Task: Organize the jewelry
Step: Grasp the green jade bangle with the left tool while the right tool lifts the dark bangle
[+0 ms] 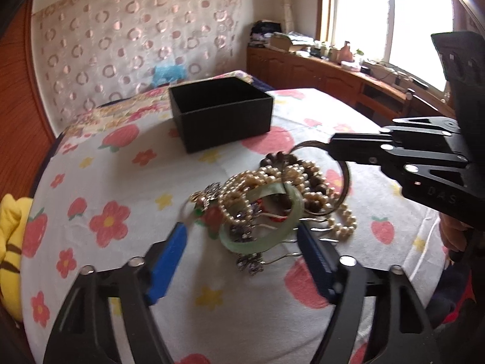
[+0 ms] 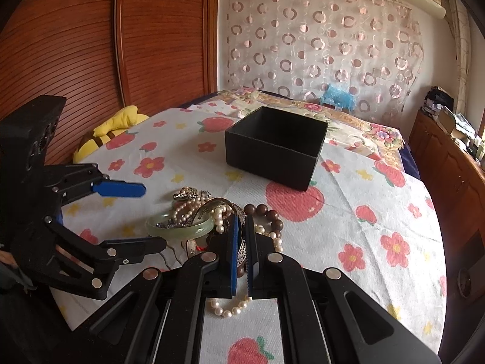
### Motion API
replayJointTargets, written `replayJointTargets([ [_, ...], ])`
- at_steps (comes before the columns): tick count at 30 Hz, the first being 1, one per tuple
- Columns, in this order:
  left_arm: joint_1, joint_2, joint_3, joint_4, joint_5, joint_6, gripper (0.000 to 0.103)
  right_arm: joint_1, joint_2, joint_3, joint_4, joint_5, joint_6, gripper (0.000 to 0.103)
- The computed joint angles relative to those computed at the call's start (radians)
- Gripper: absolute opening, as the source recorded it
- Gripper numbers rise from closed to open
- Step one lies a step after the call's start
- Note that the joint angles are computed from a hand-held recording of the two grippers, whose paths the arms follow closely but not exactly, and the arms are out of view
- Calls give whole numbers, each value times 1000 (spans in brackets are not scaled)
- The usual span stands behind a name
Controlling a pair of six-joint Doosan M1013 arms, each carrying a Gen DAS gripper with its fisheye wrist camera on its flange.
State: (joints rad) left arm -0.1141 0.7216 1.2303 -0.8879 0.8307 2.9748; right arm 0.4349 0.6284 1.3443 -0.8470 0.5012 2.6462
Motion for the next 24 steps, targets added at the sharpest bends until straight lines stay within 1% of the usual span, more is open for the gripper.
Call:
replayJointTargets([
  [1,-1,-3,5,-6,-1,11,64,0,1,-2,-4,1,4,5],
  [3,-2,-2,2,-12,10,28,57,0,1,-3,-15,2,14,5],
  [4,-3,0,-1,-14,18,33,55,0,1,-4,-19,3,18,5],
  [6,-3,2,-6,-24,34,51,45,0,1,-6,-27,4,24,5],
  [7,-4,1,-4,-28,37,62,44,-1,1,-7,-29,5,26,5],
  [9,-5,5,-10,-26,52,68,34,-1,2,-8,-35,6,31,5],
  [11,-6,7,-15,-20,68,68,30,-2,2,-10,-40,6,34,5],
  [15,-5,13,-30,-24,107,70,17,-1,3,-10,-54,5,48,5],
  [18,-1,13,-32,-42,131,64,13,5,7,-12,-91,22,80,4],
  [20,2,10,-29,-56,139,61,11,5,7,-12,-96,17,91,4],
  [24,10,14,-40,-85,173,29,9,13,10,-10,-168,28,176,4],
])
